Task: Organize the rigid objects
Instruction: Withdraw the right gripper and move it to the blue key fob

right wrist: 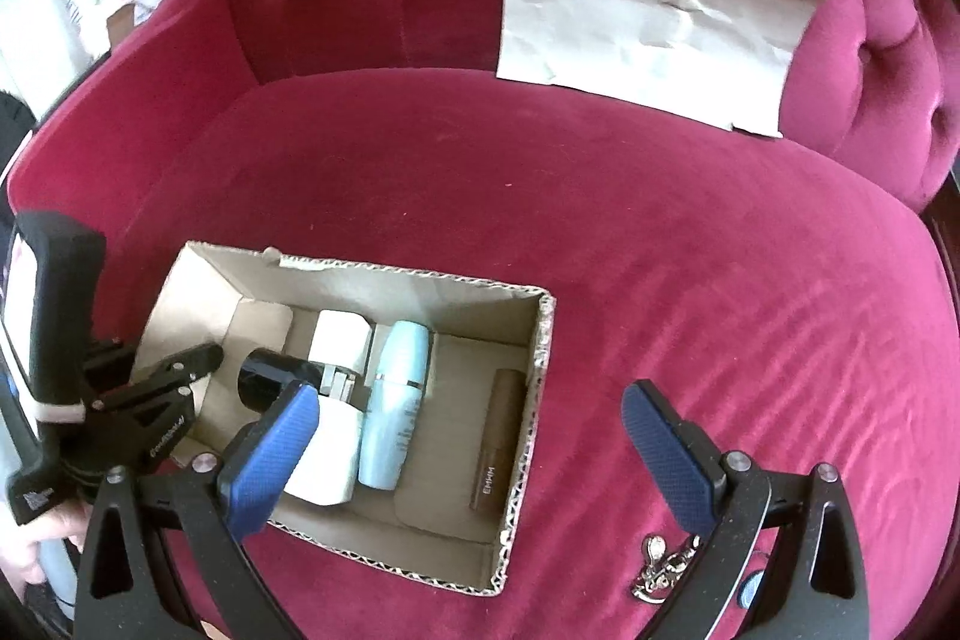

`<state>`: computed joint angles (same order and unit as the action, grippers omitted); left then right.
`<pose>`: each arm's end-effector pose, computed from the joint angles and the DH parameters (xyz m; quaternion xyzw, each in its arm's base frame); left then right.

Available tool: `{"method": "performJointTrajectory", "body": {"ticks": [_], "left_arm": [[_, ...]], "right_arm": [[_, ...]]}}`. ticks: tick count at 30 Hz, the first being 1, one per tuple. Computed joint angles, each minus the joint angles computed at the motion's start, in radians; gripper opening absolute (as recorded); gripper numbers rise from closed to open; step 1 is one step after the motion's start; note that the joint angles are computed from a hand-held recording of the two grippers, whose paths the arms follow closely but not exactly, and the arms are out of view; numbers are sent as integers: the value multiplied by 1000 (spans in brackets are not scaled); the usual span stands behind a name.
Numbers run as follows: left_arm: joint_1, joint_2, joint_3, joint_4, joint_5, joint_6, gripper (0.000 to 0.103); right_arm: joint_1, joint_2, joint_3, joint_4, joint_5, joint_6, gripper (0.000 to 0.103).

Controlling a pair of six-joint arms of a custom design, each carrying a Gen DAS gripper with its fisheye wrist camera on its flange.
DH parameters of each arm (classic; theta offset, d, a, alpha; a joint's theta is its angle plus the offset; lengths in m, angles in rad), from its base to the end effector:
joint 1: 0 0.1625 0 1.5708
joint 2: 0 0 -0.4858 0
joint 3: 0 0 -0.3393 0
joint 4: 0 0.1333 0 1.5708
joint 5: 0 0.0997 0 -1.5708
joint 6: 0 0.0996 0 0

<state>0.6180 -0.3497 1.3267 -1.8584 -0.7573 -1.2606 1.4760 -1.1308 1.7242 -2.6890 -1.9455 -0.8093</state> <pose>-0.4348 -0.5614 -0.0685 -0.0004 0.8747 -0.1941 0.4442 0.0376 -0.6273 0.3820 0.2866 -0.9059 0.1507 0.2731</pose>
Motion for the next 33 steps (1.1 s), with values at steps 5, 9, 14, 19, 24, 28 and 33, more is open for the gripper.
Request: {"method": "performJointTrajectory", "body": {"ticks": [5,9,14,19,24,28,33], "left_arm": [[-1,1,-3,3,-1,-2,4],[0,1,-3,1,0,-3,4],[0,0,-2,1,1,-2,4],[1,-1,-2,1,0,-4,4],[0,-2,2,-5,0,1,4],[1,-3,5,-9,-1,0,4],[1,-4,7,-12,-1,0,4]], "right_arm": [[2,-8,-28,20,-13,19,103],[-1,-18,-52,41,-30,45,103],[-6,-34,-69,33,-50,58,103],[-19,-52,-79,26,-75,83,103],[-42,-71,-73,0,-121,117,103],[-63,-76,-74,-22,-173,150,103],[-89,-75,-94,-9,-225,212,103]]}}
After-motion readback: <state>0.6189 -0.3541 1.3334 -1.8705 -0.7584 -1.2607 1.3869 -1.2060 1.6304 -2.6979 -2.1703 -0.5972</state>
